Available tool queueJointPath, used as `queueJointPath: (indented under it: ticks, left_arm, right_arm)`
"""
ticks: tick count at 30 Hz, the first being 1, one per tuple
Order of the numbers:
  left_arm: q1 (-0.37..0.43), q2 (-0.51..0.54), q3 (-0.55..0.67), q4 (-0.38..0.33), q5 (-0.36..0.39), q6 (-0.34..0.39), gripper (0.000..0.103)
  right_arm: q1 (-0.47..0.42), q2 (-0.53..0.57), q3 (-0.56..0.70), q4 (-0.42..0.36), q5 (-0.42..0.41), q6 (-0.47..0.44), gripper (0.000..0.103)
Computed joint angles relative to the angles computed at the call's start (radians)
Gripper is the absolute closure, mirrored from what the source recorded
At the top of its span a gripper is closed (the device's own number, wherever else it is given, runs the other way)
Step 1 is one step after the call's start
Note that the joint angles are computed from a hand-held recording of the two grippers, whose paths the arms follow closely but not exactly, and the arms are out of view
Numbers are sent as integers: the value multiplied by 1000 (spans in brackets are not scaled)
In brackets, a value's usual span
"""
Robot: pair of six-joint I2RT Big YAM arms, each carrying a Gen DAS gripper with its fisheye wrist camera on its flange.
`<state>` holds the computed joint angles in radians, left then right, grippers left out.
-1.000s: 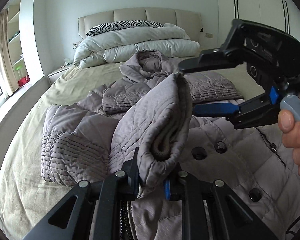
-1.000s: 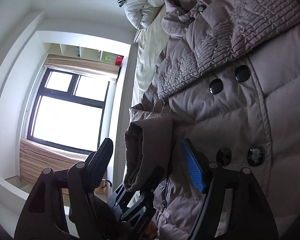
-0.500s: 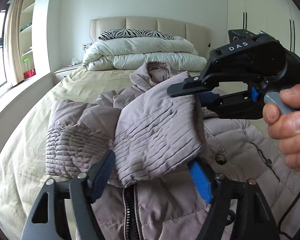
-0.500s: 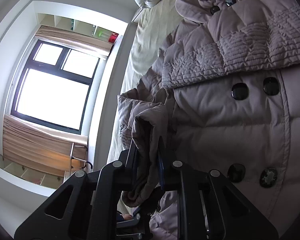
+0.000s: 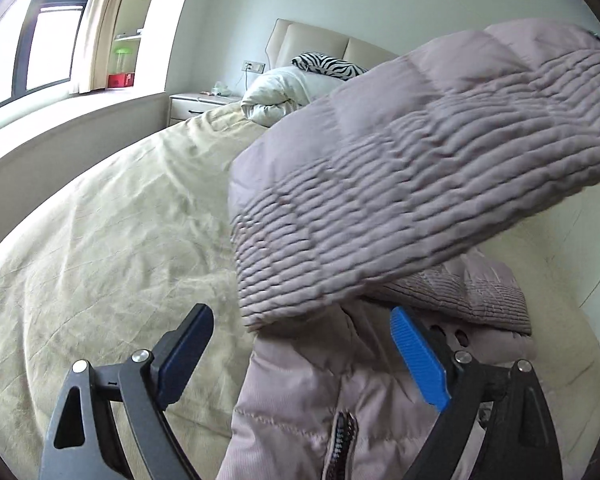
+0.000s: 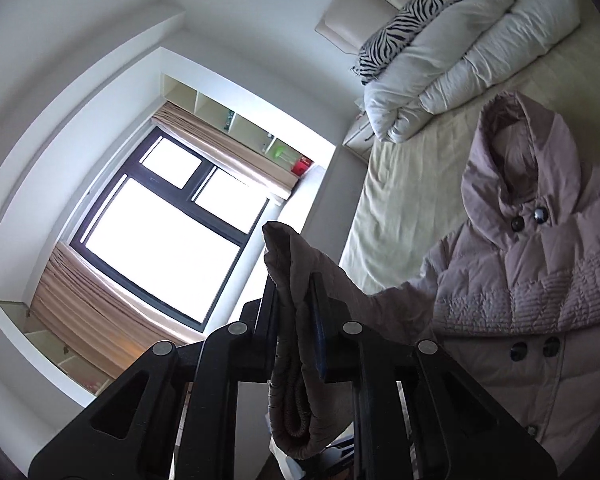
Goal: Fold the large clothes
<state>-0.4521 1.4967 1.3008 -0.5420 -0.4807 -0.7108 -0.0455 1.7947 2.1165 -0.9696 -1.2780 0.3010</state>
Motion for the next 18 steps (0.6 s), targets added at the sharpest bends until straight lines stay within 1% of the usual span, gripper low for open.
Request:
queueJointPath:
  ticks: [1, 2, 4, 5, 6, 7, 9, 11, 12, 13, 14, 16, 18]
  left_arm:
    - [15, 26, 24, -13, -2, 1, 11]
    - [30, 52, 50, -29, -5, -2, 11]
    - [64, 87, 81, -27, 20, -14, 12]
    - [78, 105, 98, -20, 37, -9, 13]
    - [87, 124, 120, -28, 38, 3, 14]
    - [92, 143, 141, -34, 35, 25, 16]
    - [101, 180, 180, -40, 39, 67, 24]
    - [108, 209, 211, -44, 59, 91, 39]
    - [109, 222, 223, -39, 68, 104, 45]
    - [108, 237, 241, -48, 56, 115, 56]
    - [104, 251, 258, -61, 32, 126, 63]
    - [103, 269, 274, -57, 30, 149, 67]
    - [95, 286, 287, -64, 24, 185, 67]
  right_arm:
    - [-5, 8, 29, 12, -5, 22, 89]
    - [-11, 21, 70, 6, -3, 29, 89]
    - [-26, 42, 125, 6, -8, 49, 89]
    - [-33, 57, 147, 7, -9, 56, 89]
    - [-48, 71, 178, -9, -12, 54, 89]
    - [-59, 87, 193, 2, -15, 70, 89]
    - [-85, 103, 173, 81, -25, 149, 89]
    - [-110, 114, 129, 190, -34, 240, 89]
    - [-121, 124, 114, 237, -35, 276, 89]
    - [-132, 138, 112, 255, -30, 289, 90]
    - [-144, 152, 110, 268, -22, 294, 90]
    - [-168, 192, 117, 302, -4, 323, 90]
    - [-194, 241, 131, 323, 32, 340, 90]
